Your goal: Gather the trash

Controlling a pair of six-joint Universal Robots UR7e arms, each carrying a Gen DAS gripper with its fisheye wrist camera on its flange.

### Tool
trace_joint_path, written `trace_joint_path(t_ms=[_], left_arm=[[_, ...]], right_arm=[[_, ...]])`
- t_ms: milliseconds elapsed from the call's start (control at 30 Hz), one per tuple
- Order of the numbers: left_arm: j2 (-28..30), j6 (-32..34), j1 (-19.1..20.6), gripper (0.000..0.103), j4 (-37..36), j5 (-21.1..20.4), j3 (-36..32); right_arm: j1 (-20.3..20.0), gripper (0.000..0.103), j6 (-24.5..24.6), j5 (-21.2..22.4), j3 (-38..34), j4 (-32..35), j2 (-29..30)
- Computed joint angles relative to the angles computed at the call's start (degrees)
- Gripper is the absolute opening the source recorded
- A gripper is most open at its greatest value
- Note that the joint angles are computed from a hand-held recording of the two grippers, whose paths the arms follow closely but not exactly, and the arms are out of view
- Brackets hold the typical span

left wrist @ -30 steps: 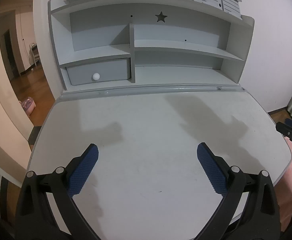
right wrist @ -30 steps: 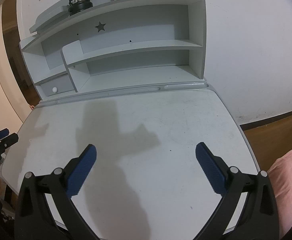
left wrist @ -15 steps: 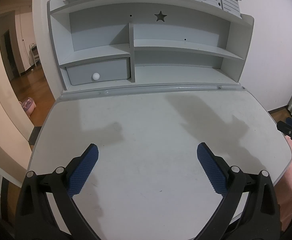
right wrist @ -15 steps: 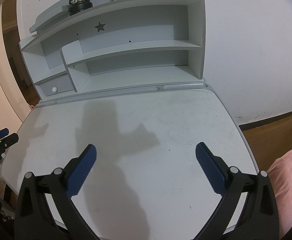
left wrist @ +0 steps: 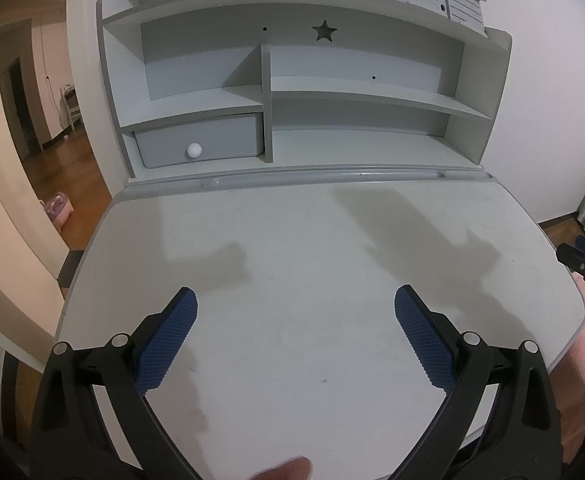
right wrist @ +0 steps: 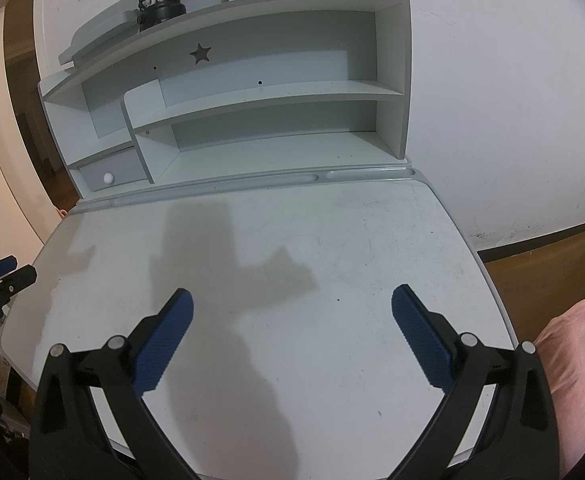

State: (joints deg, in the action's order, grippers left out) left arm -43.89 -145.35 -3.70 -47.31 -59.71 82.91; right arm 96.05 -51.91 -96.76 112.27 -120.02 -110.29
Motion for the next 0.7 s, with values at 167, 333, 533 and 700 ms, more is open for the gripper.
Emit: trace_joint_path(t_ms=[167, 333, 533, 700], left_arm=[[-0.02, -0.21, 0.09, 0.096, 0.11, -0.36, -0.04], [0.28, 0.05, 0.15, 0.096, 0.47, -0.59, -0.37], [0.13, 0.35, 0.16, 0.096, 0.27, -0.37, -0.29], [-0.39, 0.5, 0.29, 0.096, -0.27, -0.29, 0.39]], right_arm=[[-0.02, 0.096, -0.08, -0.1, -0.01, -0.2, 0.1], [-0.03, 0.096, -0.1, -0.08, -0.02, -0.19, 0.08], [-0.4, 0.096, -0.54, -0.14, -0.41, 0.22, 0.27], [-0.78, 0.096, -1.23, 0.02, -0.88, 0.8, 0.43]])
